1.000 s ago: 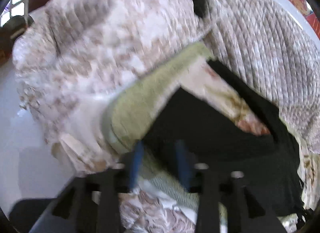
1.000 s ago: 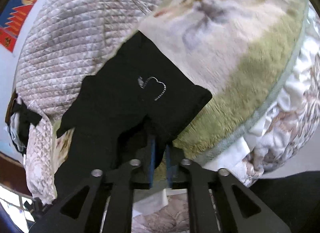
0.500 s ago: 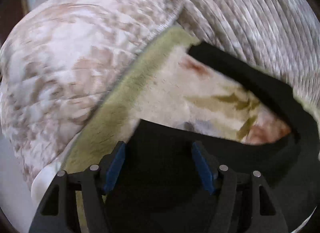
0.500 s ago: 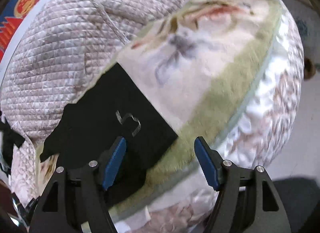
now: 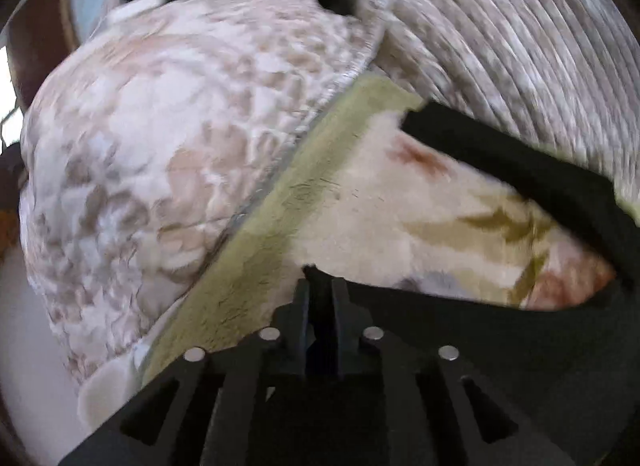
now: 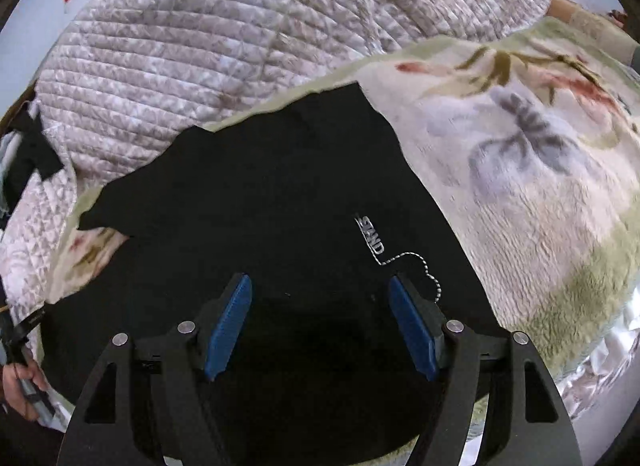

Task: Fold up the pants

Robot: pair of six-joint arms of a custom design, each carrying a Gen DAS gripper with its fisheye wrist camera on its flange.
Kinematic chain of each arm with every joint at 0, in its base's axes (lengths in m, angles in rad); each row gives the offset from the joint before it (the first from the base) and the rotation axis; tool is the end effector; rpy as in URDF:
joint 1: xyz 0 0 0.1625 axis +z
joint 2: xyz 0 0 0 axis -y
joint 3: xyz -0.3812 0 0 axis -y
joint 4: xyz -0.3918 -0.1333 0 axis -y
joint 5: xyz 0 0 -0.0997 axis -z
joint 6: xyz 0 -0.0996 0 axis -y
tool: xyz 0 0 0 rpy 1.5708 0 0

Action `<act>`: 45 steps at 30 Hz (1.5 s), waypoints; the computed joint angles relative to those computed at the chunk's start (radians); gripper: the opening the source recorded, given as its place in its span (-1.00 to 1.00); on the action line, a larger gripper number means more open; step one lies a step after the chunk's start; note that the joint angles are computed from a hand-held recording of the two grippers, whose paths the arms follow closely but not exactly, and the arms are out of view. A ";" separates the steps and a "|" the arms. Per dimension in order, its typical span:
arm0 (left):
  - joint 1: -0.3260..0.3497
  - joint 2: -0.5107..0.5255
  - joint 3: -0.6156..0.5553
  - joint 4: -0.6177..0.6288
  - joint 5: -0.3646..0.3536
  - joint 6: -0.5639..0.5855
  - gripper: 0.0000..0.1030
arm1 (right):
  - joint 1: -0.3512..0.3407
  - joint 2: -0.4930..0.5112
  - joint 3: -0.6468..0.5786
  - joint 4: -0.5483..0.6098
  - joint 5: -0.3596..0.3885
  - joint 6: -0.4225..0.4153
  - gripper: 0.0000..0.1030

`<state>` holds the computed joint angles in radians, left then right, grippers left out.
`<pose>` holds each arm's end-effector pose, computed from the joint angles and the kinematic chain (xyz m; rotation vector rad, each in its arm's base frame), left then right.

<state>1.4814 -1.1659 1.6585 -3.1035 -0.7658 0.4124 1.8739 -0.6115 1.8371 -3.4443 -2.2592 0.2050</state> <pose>0.1502 -0.6213 0.3786 0.0244 2.0702 -0.9991 0.2372 -0.5237 0.0115 -0.1744 -2.4611 1.0168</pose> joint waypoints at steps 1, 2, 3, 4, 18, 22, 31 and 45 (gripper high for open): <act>-0.003 -0.005 0.005 -0.037 0.008 0.000 -0.66 | 0.001 0.003 0.001 -0.006 -0.009 -0.007 0.38; -0.007 -0.013 0.019 -0.080 0.008 0.014 -0.64 | 0.002 0.000 0.006 -0.015 -0.010 -0.013 0.38; -0.011 -0.032 0.038 -0.115 -0.016 0.016 -0.63 | 0.003 0.001 0.010 -0.037 -0.012 -0.022 0.37; -0.011 -0.052 0.057 -0.120 -0.052 0.004 -0.62 | 0.003 0.002 0.007 -0.042 -0.009 -0.027 0.38; -0.029 -0.122 0.210 0.105 -0.199 0.054 -0.23 | 0.033 0.072 -0.094 0.106 -0.049 -0.108 0.37; -0.038 -0.148 0.224 0.134 -0.236 0.016 -0.14 | 0.053 0.093 -0.115 0.071 -0.076 -0.153 0.37; -0.100 -0.118 0.268 0.189 -0.299 0.051 -0.13 | 0.093 0.156 -0.211 0.105 0.019 -0.286 0.37; -0.123 -0.100 0.298 0.074 -0.204 0.062 0.05 | 0.078 0.140 -0.181 0.119 0.048 -0.243 0.37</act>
<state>1.3588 -1.2663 1.9563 -3.0299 -0.9694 0.4747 1.9519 -0.4714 1.6565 -3.3251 -2.2109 -0.0385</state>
